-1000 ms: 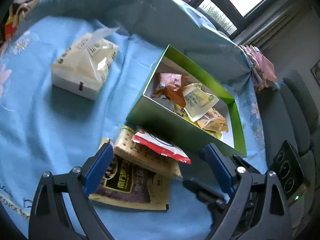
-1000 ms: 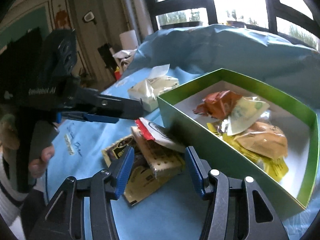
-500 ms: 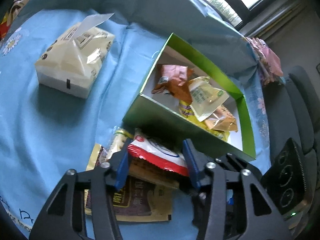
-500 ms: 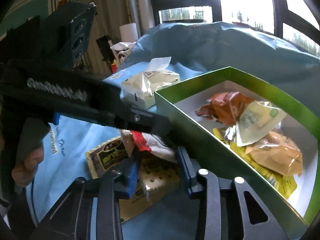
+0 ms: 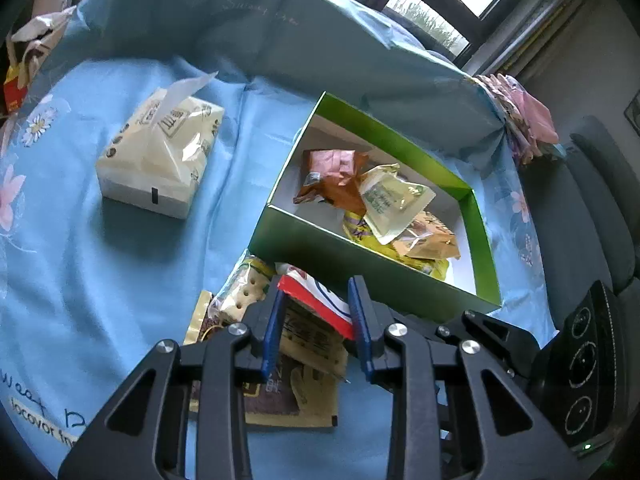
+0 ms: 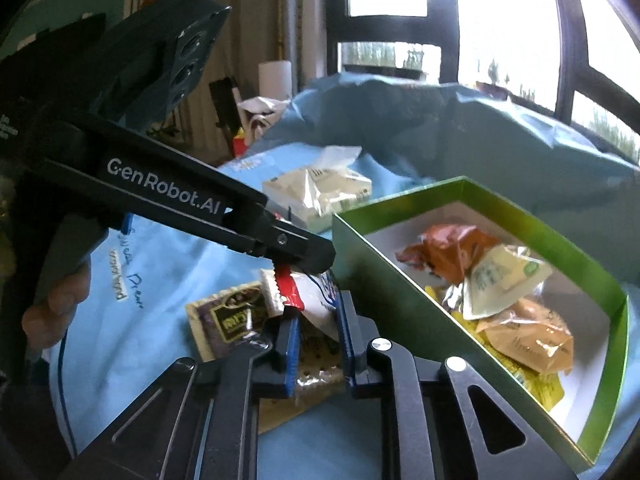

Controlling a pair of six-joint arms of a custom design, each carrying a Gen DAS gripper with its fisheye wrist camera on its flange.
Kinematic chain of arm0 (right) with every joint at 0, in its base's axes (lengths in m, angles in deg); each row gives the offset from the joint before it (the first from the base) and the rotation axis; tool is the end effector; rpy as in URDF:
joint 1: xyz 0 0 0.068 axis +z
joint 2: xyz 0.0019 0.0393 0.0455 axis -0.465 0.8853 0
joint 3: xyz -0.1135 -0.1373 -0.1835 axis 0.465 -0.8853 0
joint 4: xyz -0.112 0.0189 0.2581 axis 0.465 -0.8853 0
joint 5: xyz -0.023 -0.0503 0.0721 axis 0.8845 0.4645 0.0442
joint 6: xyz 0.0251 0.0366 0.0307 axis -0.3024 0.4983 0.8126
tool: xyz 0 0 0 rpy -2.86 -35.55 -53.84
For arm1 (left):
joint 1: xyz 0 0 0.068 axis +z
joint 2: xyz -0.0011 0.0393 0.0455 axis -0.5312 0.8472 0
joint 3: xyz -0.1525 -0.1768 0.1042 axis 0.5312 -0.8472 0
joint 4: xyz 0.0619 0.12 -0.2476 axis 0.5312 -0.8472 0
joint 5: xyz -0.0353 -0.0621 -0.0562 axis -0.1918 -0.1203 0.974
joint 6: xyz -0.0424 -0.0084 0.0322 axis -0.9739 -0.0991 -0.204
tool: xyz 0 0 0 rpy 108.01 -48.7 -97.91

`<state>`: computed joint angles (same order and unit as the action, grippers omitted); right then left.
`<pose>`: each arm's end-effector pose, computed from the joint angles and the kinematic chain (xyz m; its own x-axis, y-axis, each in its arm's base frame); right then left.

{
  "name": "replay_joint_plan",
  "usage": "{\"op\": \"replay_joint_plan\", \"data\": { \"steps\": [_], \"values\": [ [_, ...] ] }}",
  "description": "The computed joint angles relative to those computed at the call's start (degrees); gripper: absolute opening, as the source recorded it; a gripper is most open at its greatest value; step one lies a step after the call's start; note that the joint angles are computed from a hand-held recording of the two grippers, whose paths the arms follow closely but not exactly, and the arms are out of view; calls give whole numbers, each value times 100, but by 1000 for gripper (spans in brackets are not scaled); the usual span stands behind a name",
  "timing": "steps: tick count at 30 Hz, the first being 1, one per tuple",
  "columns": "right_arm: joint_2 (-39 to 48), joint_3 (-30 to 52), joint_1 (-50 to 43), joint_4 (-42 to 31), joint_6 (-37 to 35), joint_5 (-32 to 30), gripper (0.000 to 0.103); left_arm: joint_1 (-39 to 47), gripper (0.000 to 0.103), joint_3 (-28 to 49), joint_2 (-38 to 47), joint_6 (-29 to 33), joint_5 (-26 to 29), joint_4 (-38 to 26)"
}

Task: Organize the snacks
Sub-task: 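Close the right gripper on the red-and-white packet, then carry the red-and-white packet over the box with the right gripper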

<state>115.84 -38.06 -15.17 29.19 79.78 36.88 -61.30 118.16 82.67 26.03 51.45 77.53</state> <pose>0.2089 0.0458 0.0910 -0.5130 -0.1476 -0.8456 -0.2152 0.9758 -0.0398 0.3378 -0.2066 0.1283 -0.7915 0.2973 -0.5339 0.5572 0.7099 -0.4308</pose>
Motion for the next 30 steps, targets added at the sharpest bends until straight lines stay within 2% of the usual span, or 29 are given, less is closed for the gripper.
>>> {"op": "replay_joint_plan", "data": {
  "steps": [5, 17, 30],
  "values": [
    [-735, -187, 146, -363, -25, 78, 15, -95, 31, -143, -292, -10, -113, 16],
    [-2517, -511, -2, -1320, 13, 12, 14, -461, 31, -110, -762, -56, -407, -96],
    [-4316, -670, -872, -2429, -48, -485, 14, -999, 31, 448, -752, -58, -820, -223]
  ]
}}
